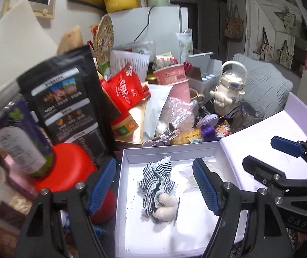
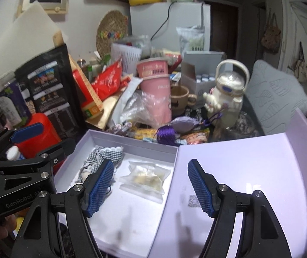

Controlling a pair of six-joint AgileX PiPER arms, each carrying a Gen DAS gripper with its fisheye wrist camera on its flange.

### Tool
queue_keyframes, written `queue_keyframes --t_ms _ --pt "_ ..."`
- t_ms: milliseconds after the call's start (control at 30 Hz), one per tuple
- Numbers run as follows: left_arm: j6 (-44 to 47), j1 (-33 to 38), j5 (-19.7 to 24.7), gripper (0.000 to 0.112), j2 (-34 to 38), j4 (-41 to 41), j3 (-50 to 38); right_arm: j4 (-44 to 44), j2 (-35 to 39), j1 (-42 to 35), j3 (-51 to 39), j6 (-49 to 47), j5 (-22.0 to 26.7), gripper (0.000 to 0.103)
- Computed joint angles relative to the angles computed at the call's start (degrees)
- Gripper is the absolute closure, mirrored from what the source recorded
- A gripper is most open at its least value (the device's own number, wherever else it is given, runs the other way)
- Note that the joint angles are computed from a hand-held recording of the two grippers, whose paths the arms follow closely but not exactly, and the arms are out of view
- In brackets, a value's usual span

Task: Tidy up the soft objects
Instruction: 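Withdraw both open tools from the box back over the table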

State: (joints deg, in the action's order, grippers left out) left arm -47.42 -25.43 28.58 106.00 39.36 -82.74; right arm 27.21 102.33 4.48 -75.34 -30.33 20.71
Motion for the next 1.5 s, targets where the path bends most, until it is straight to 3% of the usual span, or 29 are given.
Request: queue_keyframes --t_ms 300,433,700,1000,1267,1433,1500 --pt "-8.86 -4.69 1.49 0.038 -12.39 7.36 9.80 2.28 -14.30 -0.71 10.70 -2.99 -1.68 0.031" --pt "-16.92 -9.51 6.72 0.038 -17.66 15.47 14.25 5.48 -21.28 -1.56 15.81 -6.08 -1.36 0.031" --pt "-24.79 -18.10 12.56 0.038 -27.29 20.36 22.71 4.21 -35.19 -2.15 25.59 -5.27 -0.06 0.031" --pt "-35.21 -32.59 23.31 0.038 -34.32 25.85 31.30 2.72 -51.97 -4.57 37.38 -4.34 3.03 0.028" --pt "-43.76 -45.76 30.97 0.038 -37.58 27.38 37.59 -1.88 -64.80 -5.91 44.47 0.43 8.42 0.027" --pt "-50.26 -53.66 35.30 0.038 -38.37 26.62 41.44 -0.97 -72.15 -8.41 48.78 -0.12 13.02 0.026" --pt "-52.19 -55.82 36.28 0.038 -38.32 26.03 42.60 3.38 -75.48 -13.04 50.97 -4.80 16.59 0.026"
